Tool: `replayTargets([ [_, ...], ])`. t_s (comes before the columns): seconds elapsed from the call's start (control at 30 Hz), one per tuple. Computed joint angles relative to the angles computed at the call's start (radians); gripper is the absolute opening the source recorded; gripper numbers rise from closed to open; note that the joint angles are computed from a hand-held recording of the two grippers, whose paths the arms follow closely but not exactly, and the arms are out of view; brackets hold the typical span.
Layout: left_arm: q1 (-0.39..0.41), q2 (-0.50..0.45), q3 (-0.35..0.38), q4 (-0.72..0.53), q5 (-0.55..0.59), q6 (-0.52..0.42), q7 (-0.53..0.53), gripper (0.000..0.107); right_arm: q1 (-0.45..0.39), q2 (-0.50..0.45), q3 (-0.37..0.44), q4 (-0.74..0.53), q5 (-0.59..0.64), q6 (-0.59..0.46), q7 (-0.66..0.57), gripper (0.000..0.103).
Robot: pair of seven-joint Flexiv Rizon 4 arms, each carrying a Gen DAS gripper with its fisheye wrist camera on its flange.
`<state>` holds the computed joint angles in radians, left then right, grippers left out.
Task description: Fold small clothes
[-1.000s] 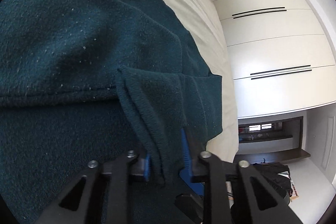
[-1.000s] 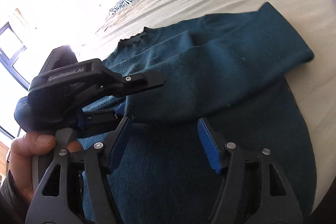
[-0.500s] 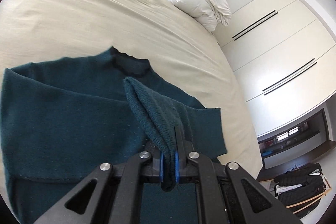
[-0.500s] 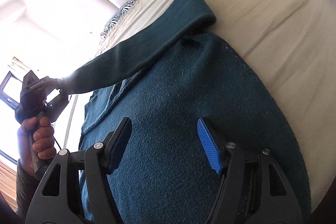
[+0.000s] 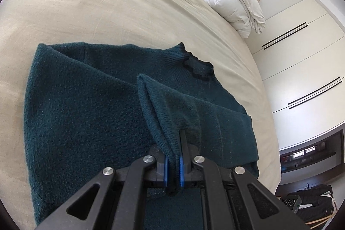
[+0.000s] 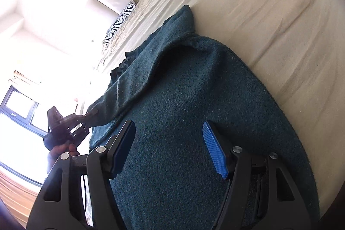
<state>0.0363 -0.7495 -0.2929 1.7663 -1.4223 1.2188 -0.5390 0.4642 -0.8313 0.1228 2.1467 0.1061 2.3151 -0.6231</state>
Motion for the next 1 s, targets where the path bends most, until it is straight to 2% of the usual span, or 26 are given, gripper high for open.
replayTargets([
  [0.17,0.015,-0.024,0.000,0.000,0.021,-0.012,-0.031,0.009,-0.018,0.029,0.006,-0.001,-0.017,-0.017,0.011,0.064],
  [0.3,0.031,-0.035,-0.007,0.001,0.006,-0.024,-0.012,0.013,-0.017,0.059,-0.012,-0.004,-0.025,-0.030,-0.011,0.064],
  [0.67,0.034,-0.019,0.005,0.029,-0.078,-0.074,0.044,0.013,-0.021,0.127,-0.112,-0.102,-0.019,-0.188,-0.106,0.064],
  [0.73,0.022,-0.015,0.011,0.033,-0.104,-0.071,0.059,0.013,-0.064,0.119,-0.098,-0.140,-0.040,-0.211,-0.099,0.064],
  [0.87,0.002,-0.007,0.024,0.042,-0.183,-0.078,0.104,0.011,-0.226,0.070,0.011,-0.224,-0.182,-0.231,-0.049,0.064],
  [1.0,-0.017,-0.009,0.049,0.039,-0.215,-0.096,0.138,0.011,-0.416,-0.032,0.168,-0.317,-0.378,-0.295,0.058,0.064],
])
